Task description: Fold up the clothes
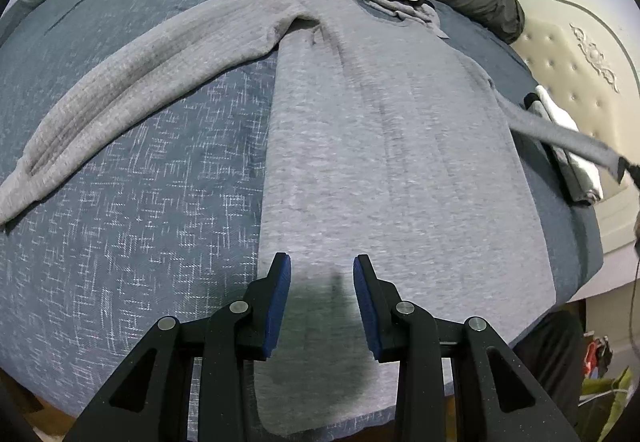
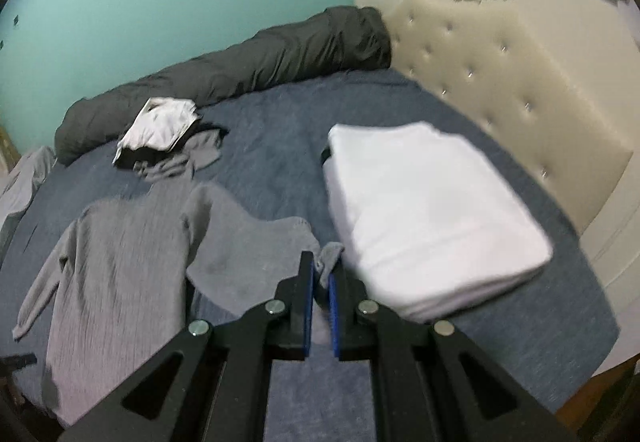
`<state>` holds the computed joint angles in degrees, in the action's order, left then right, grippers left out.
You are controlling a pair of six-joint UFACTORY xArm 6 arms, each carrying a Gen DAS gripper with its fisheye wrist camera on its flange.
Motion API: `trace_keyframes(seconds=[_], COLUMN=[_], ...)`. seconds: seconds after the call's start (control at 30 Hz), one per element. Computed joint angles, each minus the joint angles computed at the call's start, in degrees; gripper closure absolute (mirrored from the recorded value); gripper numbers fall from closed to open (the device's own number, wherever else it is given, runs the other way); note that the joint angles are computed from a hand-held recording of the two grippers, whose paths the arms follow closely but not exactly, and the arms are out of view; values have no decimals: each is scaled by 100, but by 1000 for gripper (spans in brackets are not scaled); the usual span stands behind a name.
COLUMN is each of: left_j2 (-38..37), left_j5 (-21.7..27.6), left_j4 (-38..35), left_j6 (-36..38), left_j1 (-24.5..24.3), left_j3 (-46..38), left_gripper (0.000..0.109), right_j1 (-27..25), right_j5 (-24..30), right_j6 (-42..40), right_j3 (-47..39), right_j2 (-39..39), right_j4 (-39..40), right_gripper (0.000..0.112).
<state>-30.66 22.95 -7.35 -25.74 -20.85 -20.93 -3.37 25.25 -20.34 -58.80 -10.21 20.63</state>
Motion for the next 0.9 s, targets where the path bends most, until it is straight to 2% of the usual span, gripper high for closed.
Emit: trace_keyframes(seconds=[0.23,0.47,0.9], left_j2=[-82,62,940], left_j5=[179,337,537], left_j4=[186,347,569], left_j6=[-157,-332,-553], left_j1=[97,140,129], left_j3=[-60,-133,-640], left_gripper=[73,73,73], right_j1=[-264,-517,-853], right_j5=[261,633,1468], right_j6=[521,878,1413], right_j3=[-1278,-2624,-5768], right_j2=[820,1714,4044], right_j4=[-840,-1258,-2172], right_gripper=[106,106,106])
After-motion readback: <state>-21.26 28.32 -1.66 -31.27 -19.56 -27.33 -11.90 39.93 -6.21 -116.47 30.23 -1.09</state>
